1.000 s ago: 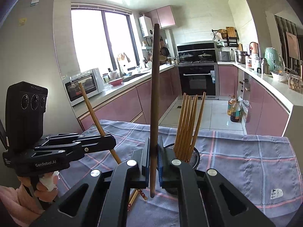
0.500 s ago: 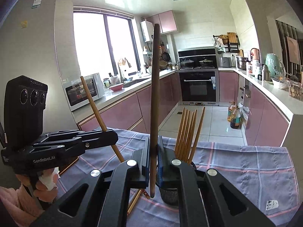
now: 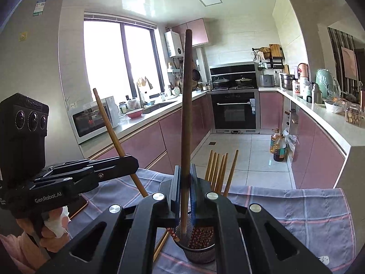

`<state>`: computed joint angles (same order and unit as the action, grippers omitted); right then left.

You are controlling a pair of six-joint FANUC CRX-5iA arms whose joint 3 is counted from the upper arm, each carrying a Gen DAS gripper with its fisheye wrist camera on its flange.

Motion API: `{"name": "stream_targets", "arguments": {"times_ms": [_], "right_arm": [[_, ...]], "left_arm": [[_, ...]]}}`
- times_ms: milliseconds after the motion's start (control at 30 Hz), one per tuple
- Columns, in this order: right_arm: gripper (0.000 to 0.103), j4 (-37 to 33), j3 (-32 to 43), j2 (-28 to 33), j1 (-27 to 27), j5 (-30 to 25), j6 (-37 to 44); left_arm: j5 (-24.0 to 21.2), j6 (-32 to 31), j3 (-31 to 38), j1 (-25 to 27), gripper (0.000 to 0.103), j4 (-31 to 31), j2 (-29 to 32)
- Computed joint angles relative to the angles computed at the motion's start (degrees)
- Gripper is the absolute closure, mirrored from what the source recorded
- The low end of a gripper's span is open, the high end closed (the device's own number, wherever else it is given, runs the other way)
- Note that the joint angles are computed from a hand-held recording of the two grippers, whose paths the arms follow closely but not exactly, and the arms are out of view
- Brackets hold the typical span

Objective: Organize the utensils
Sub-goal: 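Lower both chopsticks into the mesh cup among the others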

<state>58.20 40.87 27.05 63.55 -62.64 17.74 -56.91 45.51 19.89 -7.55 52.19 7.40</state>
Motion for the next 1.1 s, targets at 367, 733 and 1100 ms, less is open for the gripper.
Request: {"name": "stream_targets", "arguments": {"times_ms": [367,733,1100], "right_arm": [[0.097,-4.77,3.73,2.91,-1.10,-3.03,2.10],[0.097,-12.91,8.88,5.66,-1.56,-6.75,7.09],[0.096,-17.50,12.63,7.76,-2.95,-8.91,8.18]], "left_arm": [[-1.07,5.96,5.51,-2.33,0.096,-8.90,3.62],[-5.61,8.09,9.49,-3.31,0.096,-14.84,6.51],[-11.19,11.41,16.21,-4.15,0.095,-18.72,11.29]]}}
